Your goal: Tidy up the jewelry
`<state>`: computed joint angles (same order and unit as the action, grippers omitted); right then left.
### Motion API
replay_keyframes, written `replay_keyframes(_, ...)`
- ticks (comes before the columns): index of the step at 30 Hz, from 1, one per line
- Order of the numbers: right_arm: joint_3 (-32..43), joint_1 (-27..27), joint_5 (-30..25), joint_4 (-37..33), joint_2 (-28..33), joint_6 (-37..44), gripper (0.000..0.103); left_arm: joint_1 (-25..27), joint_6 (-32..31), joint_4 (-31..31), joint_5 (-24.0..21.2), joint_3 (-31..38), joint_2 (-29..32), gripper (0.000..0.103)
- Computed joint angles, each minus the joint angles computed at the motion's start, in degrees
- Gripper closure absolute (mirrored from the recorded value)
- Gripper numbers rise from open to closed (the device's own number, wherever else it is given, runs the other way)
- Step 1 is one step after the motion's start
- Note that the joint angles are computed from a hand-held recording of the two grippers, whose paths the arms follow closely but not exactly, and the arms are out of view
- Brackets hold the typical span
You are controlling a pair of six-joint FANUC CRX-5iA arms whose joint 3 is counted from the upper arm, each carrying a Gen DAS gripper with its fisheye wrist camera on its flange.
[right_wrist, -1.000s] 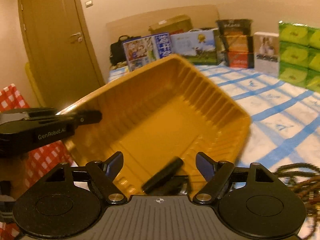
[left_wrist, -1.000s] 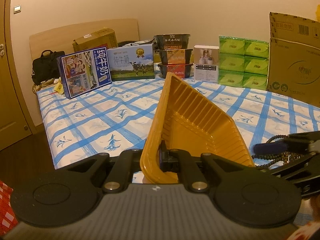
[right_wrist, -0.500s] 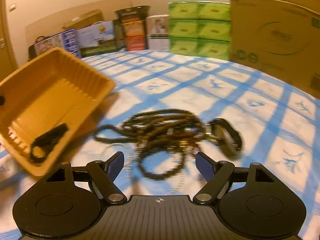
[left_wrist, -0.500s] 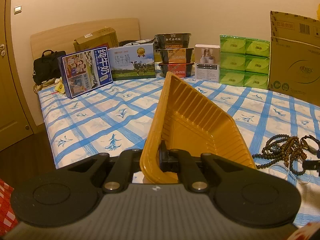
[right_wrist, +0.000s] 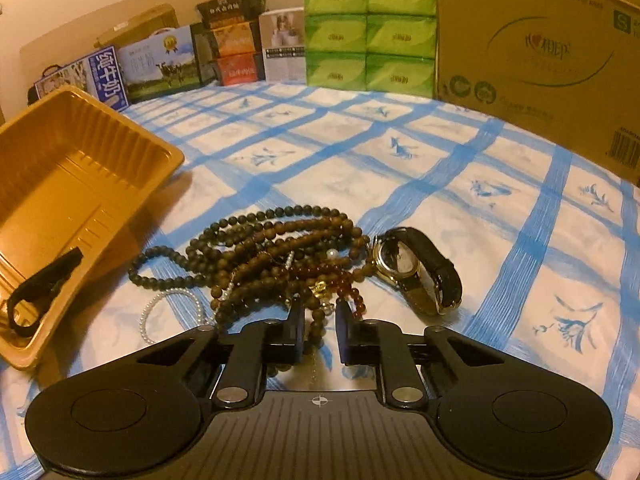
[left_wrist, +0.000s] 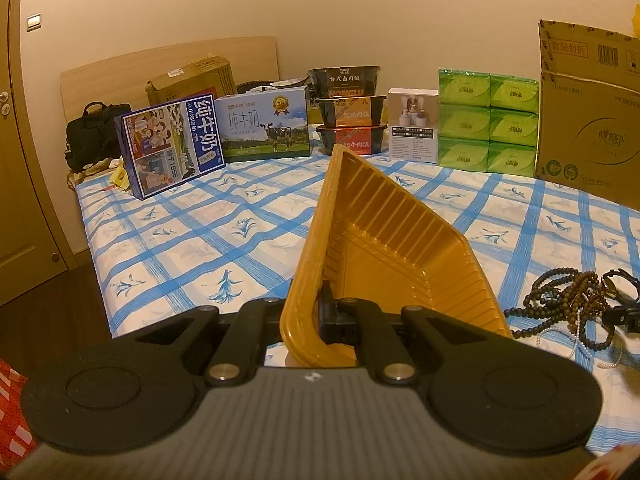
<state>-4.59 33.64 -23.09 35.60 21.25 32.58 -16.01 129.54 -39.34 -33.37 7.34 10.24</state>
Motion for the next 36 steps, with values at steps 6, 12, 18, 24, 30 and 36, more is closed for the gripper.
replay_keyframes(6, -1.2, 0.0, 0.7, 2.8, -0.4, -2.5, 0.097, -0.1, 0.0, -0.1, -0.1, 0.2, 0.1, 0.097)
replay_keyframes(12, -3.9, -0.2, 4.9, 11.5, -2.9, -7.9, 0.097, -0.1, -0.1, -0.4, 0.1, 0.1, 0.2, 0.097)
replay_keyframes(18, 0.3, 1.9, 9.4, 4.9, -3.0, 0.0, 0.097, -0.1, -0.1, -0.4, 0.1, 0.1, 0.2, 0.097)
replay_keyframes(24, 14.9, 5.1, 4.0, -27.8, 0.9, 30.3, 0.097, -0.1, -0.2, -0.4, 0.3, 0.1, 0.2, 0.097)
replay_keyframes(30, 26.6, 5.3, -3.3, -48.4, 5.2, 50.2, 0.097, -0.1, 0.1, -0.3, 0.6, 0.0, 0.2, 0.097)
replay_keyframes(36, 33.2, 4.8, -8.7, -54.1, 9.5, 54.8, 0.097, -0.1, 0.1, -0.3, 0.6, 0.1, 0.3, 0.097)
